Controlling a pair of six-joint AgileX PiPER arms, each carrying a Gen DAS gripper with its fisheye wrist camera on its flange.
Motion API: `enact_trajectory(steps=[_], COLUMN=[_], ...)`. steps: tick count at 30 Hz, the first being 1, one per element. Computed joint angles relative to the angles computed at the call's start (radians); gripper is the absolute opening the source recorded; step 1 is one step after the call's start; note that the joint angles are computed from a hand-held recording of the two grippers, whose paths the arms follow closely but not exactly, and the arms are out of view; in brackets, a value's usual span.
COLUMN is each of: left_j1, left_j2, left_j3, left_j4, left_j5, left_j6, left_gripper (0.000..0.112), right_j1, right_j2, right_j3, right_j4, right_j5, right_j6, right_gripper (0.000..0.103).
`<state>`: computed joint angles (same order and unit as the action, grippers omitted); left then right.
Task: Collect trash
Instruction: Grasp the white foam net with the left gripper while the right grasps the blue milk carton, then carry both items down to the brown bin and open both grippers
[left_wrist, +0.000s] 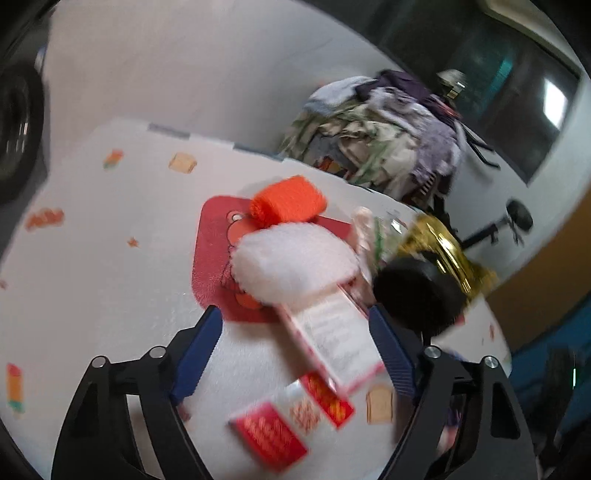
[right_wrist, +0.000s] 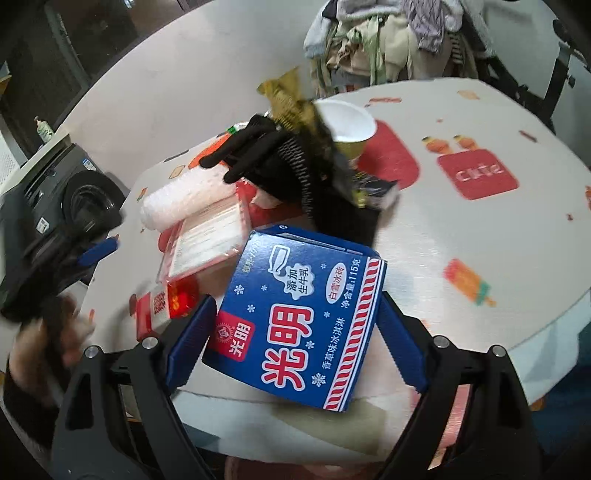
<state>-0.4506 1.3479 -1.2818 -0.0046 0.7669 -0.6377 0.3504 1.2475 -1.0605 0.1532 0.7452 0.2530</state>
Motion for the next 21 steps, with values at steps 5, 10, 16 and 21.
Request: enact_trajectory(steps=[5, 10, 16, 21], left_j1=[0.174, 0.218, 0.153, 0.019], left_j2=[0.075, 0.146, 0.127, 0.033], left_j3=[0.029, 0.009, -0.063, -0.148], left_j4=[-0.332, -0.521, -0.298, -0.005], left_j5=[-0.083, -0.120, -0.043, 0.071], left_j6=[0.110, 0.177, 0.101, 0.068], left_gripper=[0.073, 0.062, 0.026, 0.025], right_j1=[-0.074, -0.117, -0.149, -0.125], right_j2=[-0.122, -0.172, -0.209, -0.250], right_j3=[0.130, 0.174, 0.201, 0.223], right_j4=[0.018, 0.012, 0.022, -0.023], right_j5=[-0.043, -0.043, -0.035, -0.033], right_j6=[-0.114, -0.166, -0.185, -0.139], right_gripper=[0.086, 0.086, 0.086, 0.086])
